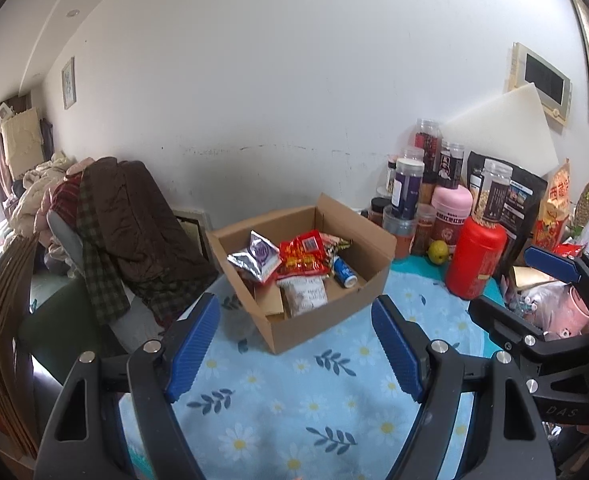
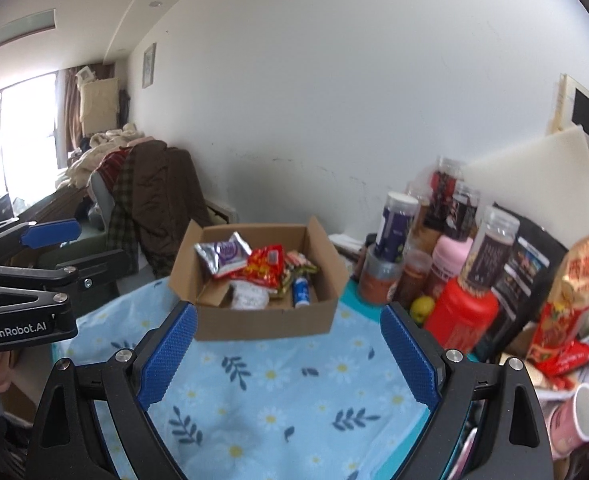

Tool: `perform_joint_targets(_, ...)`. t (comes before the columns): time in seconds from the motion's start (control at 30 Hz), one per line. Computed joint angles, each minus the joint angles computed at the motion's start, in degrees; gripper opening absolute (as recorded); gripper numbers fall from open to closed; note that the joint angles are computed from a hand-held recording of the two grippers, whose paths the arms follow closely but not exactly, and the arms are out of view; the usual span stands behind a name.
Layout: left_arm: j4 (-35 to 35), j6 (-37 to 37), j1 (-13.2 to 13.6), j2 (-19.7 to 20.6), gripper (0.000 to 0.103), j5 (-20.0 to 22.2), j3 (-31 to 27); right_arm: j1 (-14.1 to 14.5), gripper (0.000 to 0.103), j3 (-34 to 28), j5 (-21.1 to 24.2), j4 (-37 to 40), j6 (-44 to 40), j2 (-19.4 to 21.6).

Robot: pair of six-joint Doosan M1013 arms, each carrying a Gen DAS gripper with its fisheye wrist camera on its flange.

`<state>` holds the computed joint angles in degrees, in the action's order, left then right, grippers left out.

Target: Organize snacks

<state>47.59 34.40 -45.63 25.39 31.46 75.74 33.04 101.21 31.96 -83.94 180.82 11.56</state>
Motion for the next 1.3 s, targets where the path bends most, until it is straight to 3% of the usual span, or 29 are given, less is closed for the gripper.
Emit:
perform_joint_targets(0.93,-0.6,-2.8,-0.2,-0.2,0.078,1.4,1.3,-0.6,0.094,1.2,-3.9,2.5,-1.5,-0.2)
perform_joint_targets(1.3,-0.6,-3.0,-0.1,-1.0,0.078,-0.3,2.5,-0.6,0.094,1.2,-3.9,2.0,-1.1,-0.2)
